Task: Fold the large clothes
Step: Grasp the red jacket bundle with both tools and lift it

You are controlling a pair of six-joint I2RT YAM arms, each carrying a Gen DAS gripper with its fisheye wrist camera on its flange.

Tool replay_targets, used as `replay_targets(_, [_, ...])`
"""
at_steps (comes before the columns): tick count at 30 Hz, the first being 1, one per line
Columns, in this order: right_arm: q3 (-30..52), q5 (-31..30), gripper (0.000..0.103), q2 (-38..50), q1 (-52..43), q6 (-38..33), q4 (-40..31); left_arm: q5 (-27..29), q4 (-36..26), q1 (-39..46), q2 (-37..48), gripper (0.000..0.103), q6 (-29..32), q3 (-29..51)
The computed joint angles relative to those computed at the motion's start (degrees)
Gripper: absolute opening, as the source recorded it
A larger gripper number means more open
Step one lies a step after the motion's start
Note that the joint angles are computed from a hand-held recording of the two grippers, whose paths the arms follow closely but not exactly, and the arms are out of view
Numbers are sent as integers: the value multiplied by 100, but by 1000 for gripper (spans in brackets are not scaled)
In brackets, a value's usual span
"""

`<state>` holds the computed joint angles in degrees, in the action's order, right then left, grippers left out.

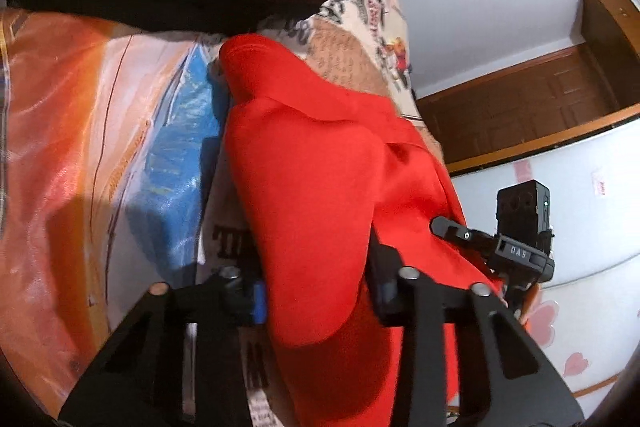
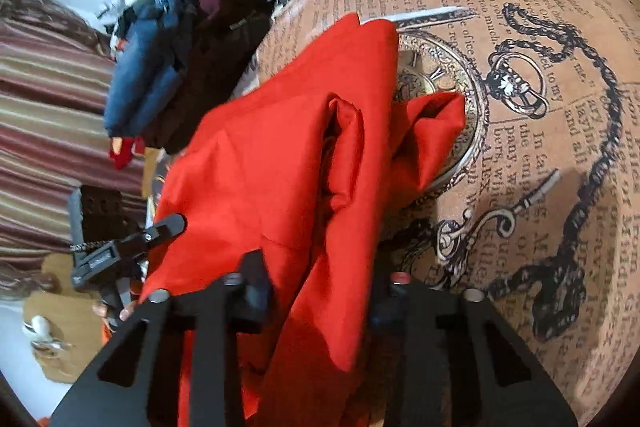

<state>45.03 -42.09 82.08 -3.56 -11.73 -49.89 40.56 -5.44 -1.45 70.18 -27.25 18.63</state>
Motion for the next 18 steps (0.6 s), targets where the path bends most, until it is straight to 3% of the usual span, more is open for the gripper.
replay_targets(3, [60,-232,23,-422,10,141,-144,-148,-810,-130,-787,28,199,211])
replay_targets(7, [207,65,23,-1290,459,418,-262,-652,-2109,-376,-2106,26,401,816])
replay_targets(10, [574,165,22,-1774,779,645,-406,-717,-2904,-193,-2694,26,675,1489])
replay_targets(14, [1456,182,22,-1793,1066,889,-504,-303,-3673,555,-2587,26,1279,2609])
replay_targets(18, [2576,348,22,-1175,1716,1550,-66,446,-4322,1841,-1679,26,2140,4052])
